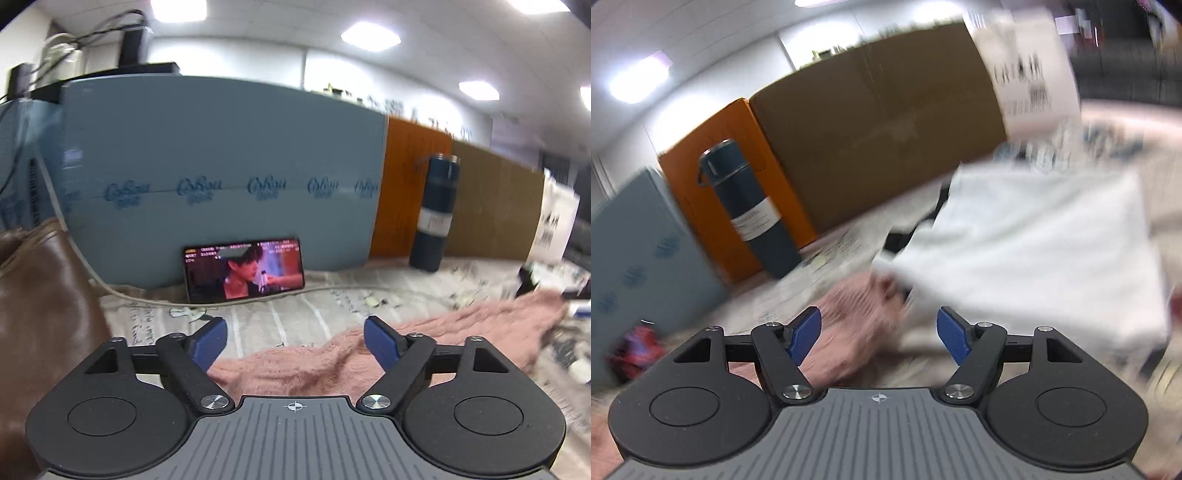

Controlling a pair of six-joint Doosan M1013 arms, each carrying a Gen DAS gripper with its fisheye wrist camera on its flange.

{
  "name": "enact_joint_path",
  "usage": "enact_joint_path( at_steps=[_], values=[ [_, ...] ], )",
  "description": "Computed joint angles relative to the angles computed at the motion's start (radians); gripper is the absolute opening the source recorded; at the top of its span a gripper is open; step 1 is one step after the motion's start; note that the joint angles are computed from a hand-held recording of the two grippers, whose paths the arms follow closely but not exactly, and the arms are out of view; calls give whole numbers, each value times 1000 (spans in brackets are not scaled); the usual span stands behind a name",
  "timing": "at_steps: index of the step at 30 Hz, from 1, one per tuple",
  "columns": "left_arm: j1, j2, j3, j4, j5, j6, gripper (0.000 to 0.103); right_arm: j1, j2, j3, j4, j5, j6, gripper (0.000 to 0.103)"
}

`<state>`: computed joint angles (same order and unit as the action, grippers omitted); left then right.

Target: Fold clothes

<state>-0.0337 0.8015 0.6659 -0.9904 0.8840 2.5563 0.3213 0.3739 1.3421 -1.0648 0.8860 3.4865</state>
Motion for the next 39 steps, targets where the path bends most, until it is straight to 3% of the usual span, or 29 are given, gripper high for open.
enact_joint_path(
  at_steps=[1, 4, 6, 8, 10, 16, 22, 23, 25, 26, 30, 32, 38, 39],
  values=[
    [5, -8, 17, -26, 2, 9, 87, -8, -12, 17, 31, -61, 24, 67],
    [13, -12, 31, -46, 23, -4, 87, -15, 3, -5, 64, -65, -12, 60],
    [17, -13, 38, -57, 38, -14, 87, -18, 15, -23, 85, -59, -37, 32],
    [19, -5, 27, -54, 60, -31, 87, -23, 38, -61, 106, -5, -86, 14],
    [20, -5, 28, -56, 65, -33, 87, -21, 49, -77, 64, 15, -110, 8],
    [25, -2, 27, -69, 78, -40, 87, 5, 90, -157, -89, 79, -248, 7],
    [30, 0, 23, -84, 90, -33, 88, -21, 92, -160, 107, 120, -274, 8],
    [30, 2, 20, -82, 93, -36, 88, -23, 86, -149, 119, 114, -255, 12],
    [31, 0, 24, -87, 91, -30, 88, -19, 73, -130, 126, 106, -202, 33],
    [31, -2, 27, -93, 89, -25, 88, -18, 63, -115, 125, 78, -173, 50],
    [33, -4, 32, -108, 84, -21, 88, -18, 39, -82, 153, -7, -107, 57],
    [33, -3, 31, -109, 85, -24, 88, -23, 50, -101, 210, 7, -130, 57],
    [35, 6, 15, -104, 100, -42, 88, -43, 56, -71, 219, -158, -26, 55],
    [35, 9, 12, -102, 102, -48, 88, -46, 60, -70, 216, -169, -9, 49]
  ],
)
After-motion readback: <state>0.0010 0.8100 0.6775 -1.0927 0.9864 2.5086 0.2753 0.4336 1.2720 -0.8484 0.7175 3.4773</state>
